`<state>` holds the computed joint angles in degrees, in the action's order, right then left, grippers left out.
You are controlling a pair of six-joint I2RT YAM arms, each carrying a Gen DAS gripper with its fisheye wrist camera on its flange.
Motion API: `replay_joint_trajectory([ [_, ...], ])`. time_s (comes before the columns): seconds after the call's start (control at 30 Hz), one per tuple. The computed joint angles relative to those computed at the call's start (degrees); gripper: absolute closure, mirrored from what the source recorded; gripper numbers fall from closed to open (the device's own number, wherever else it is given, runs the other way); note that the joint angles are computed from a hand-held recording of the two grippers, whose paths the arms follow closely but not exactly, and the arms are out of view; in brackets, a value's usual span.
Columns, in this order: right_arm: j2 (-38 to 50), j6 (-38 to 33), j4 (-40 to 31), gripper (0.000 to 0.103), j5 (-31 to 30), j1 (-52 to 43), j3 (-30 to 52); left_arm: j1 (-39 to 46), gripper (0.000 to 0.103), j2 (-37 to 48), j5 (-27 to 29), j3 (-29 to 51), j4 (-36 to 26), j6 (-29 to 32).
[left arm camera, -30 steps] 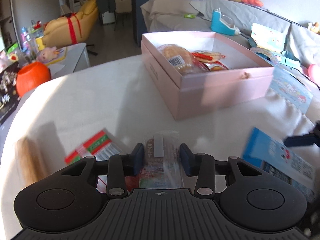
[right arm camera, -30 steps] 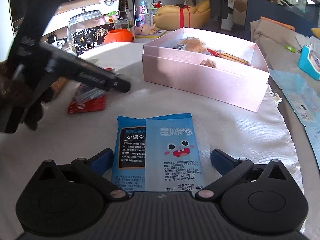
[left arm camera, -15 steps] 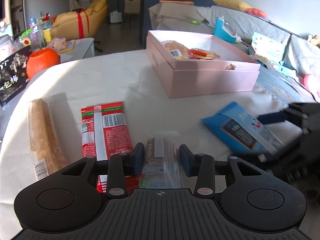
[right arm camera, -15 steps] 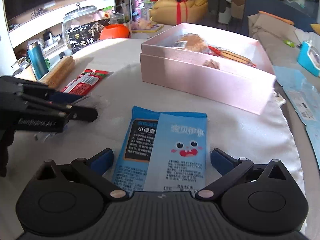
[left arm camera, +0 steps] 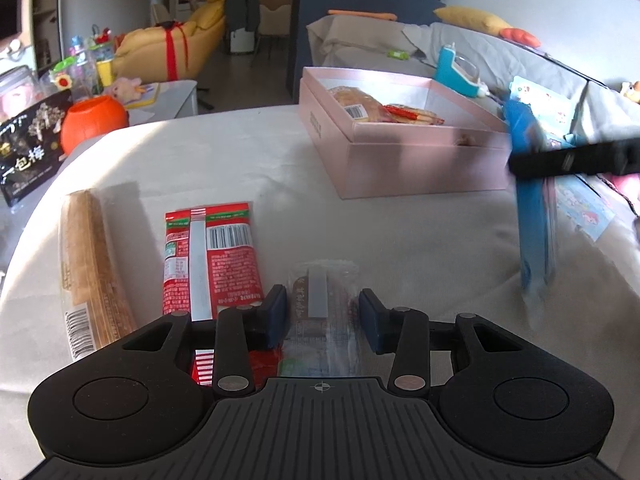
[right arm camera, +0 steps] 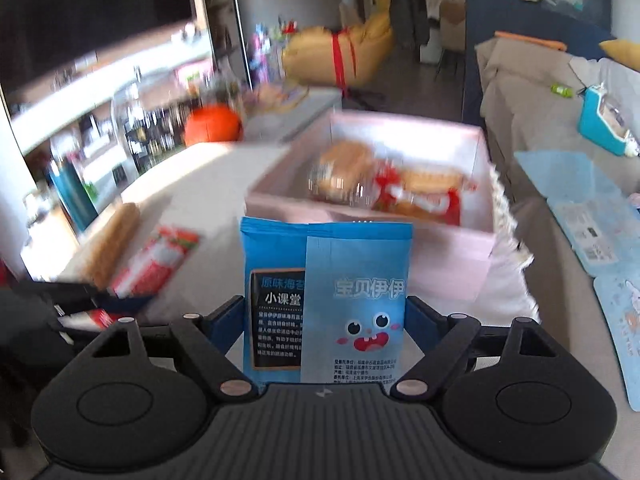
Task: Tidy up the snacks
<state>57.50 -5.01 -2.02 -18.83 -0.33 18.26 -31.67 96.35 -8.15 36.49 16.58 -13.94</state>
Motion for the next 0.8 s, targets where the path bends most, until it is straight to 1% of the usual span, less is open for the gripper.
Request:
replay_joint_trajectory([
  [0.1, -4.2, 0.9, -1.8, 0.018, -1.7, -1.4, 0.5, 0.1, 0.058, -0.1, 0.5, 0.4, -0.9, 0.0],
  [0.27, -9.9, 1.0, -3.9, 0.018, 0.3, -0.8, -1.2, 1.3, 0.058, -0.6, 3.2, 1.6, -3.5, 0.1],
  [0.4, -12.0, 0.0, -6.6, 0.018, -0.8, -3.3, -3.0, 0.1, 0.058, -0.3, 1.4, 2.6, -5.1, 0.8],
  [0.53, -18.0, -2.3, -9.7, 0.018, -2.8, -7.9, -5.2, -0.6, 0.058, -0.1, 0.1, 2.7, -5.0, 1.0],
  [0.7, -25.6, -3.4, -13.0, 0.017, -3.0, -9.9, -8.1, -0.8, 0.058, -0.1, -0.4, 2.6, -4.8, 1.2],
  [0.8, -29.3, -3.3, -14.2, 0.017, -1.5, -8.6, -9.0, -1.0, 0.058, -0.1, -0.8, 2.5, -4.7, 1.3],
])
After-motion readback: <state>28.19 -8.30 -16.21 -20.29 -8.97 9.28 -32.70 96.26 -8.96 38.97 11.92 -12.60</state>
